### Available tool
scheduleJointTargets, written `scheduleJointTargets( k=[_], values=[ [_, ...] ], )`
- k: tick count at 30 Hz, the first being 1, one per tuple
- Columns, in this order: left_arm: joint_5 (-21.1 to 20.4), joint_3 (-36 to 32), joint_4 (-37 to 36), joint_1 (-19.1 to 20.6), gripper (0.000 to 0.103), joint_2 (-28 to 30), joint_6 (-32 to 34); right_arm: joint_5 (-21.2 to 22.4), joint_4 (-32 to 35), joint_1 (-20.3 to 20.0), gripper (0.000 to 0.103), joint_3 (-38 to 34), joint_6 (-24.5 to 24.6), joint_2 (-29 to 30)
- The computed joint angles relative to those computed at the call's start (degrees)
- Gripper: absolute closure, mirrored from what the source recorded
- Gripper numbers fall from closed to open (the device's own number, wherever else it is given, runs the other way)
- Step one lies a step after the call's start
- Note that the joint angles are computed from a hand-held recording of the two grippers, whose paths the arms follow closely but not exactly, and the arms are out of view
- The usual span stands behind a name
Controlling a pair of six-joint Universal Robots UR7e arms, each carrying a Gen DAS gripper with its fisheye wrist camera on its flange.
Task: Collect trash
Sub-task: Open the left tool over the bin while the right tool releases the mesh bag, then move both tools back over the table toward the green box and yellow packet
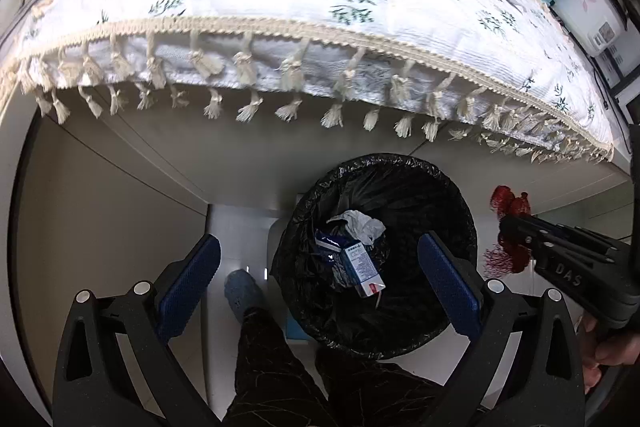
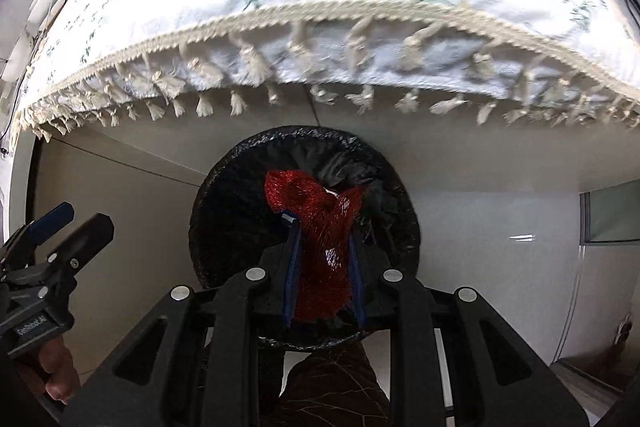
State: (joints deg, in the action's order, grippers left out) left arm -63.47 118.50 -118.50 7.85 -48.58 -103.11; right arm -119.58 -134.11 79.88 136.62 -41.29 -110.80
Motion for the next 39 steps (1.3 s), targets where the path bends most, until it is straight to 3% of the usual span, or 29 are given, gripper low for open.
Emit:
scheduleJointTargets(
  k=[8,15,23,32,39],
  values=[
    [0.08,0.62,0.88,-0.16,0.006,-1.22,0.92,-0.78,-3.24,1.35,0.079,1.49,-0.23,2.65],
    [0.41,-0.16,3.32,-0.14,0.006,-1.23,0.96,-0.35,-3.37,3.12,0.048,1.42,-0.6,1.83],
    [1.04,-1.58,8.03,-0.26,0.006,-3.64,-1.73,0.41,2.37,7.0,0.024,-2.9,1.66,-1.11],
    [3.16,-8.92,19.01,-0.96,0.006,-4.31,-5.22,2.9,7.28,10.72,0.013,-8.46,3.36,-3.24],
    [5.88,-15.81,28.56,-0.55,0.006,-4.2,-8.57,4.63,7.46,11.33,0.012,-12.89,0.9,-1.43]
  ],
)
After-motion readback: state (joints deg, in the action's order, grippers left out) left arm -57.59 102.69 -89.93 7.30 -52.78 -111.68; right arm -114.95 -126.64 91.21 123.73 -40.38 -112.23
